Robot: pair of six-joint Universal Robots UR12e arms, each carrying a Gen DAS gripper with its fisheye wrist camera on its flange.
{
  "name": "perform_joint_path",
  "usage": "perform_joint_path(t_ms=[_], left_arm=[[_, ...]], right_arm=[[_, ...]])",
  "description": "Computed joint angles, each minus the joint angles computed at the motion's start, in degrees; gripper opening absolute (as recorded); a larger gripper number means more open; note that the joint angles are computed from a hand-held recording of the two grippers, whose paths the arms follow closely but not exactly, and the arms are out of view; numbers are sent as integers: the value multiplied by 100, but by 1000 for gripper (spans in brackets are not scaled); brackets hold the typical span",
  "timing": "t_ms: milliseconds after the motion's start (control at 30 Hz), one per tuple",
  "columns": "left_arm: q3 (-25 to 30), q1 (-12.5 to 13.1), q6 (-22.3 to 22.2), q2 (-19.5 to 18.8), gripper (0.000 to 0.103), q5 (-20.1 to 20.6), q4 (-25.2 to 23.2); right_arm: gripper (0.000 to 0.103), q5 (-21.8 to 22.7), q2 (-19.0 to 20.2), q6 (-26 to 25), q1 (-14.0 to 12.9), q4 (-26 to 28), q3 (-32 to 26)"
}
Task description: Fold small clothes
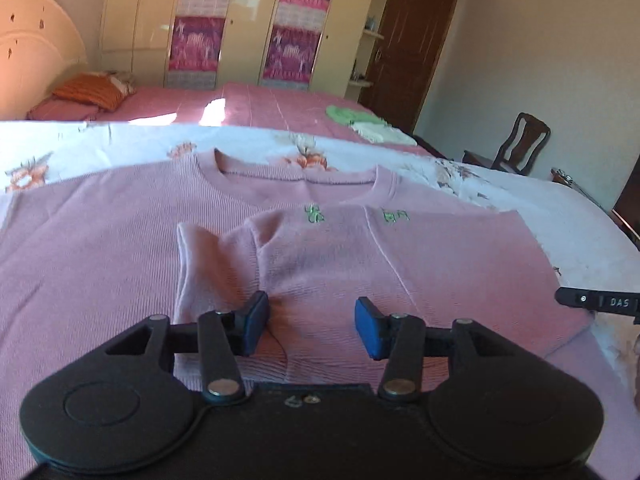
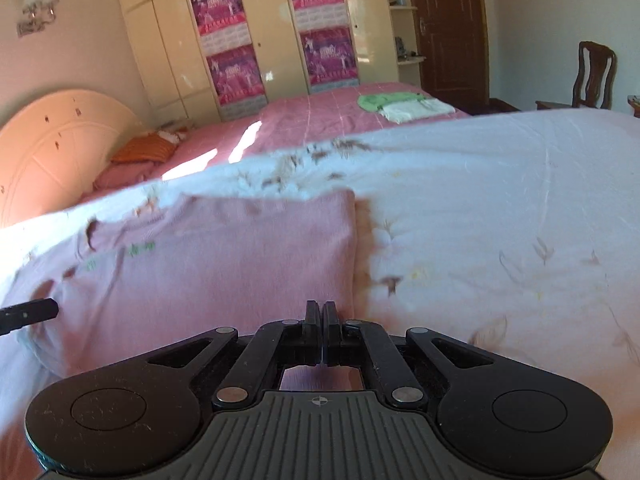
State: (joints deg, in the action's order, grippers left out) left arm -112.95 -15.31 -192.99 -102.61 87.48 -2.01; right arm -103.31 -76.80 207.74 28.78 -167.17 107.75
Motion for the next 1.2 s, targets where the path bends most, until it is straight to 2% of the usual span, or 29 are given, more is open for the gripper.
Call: perform_joint_path(t_ms=[67, 133, 200, 233, 267, 333, 433, 500, 533, 633, 800, 867, 967, 1033, 1167, 1200], left_arm=[[-81, 48, -251, 107, 46, -74, 80], [-239, 9, -155, 188, 49, 127, 436], [-254, 4, -120, 242, 50, 176, 121], [-259, 25, -150, 215, 49, 136, -27], [-290, 25, -69, 203, 50, 150, 65], [-265, 15, -63, 180, 50, 207, 60], [-211, 16, -226, 249, 50, 240, -164], [-344, 46, -408, 380, 52, 267, -57], [-446, 79, -509, 478, 56, 329, -27], [-836, 257, -793, 851, 60, 549, 45], [-1628, 901, -1706, 1675, 57, 796, -1], [-1932, 1201, -2048, 2038, 56, 1029, -90], [-2320, 1770, -2543, 2564, 56, 1126, -252], [-2505, 2122, -2775, 2818, 56, 1077, -332], [-2838, 2934, -2975, 3165, 58, 553, -130], [-2873, 3055, -2985, 3179, 59, 464, -58]], right_arm=[[0, -136, -65, 78, 43, 84, 4], [0, -311, -172, 151, 116, -188, 127], [0, -203, -238, 94, 141, -214, 209], [0, -118, -245, 43, 146, -20, 201], [0, -6, -230, 10, 140, 161, 192], [0, -74, -191, -57, 183, 172, 173], [0, -94, -217, 342, 187, 335, 71], [0, -177, -252, 401, 243, 227, 81], [0, -213, -270, 392, 276, 228, 83], [0, -158, -320, 472, 339, 294, 97], [0, -160, -240, 753, 491, 349, -10], [1, -115, -148, 847, 564, 358, -124], [1, -94, 16, 890, 693, 315, -322], [1, -86, 145, 1014, 774, 361, -494], [1, -115, 381, 1149, 920, 552, -859], [1, -193, 451, 1152, 977, 655, -983]])
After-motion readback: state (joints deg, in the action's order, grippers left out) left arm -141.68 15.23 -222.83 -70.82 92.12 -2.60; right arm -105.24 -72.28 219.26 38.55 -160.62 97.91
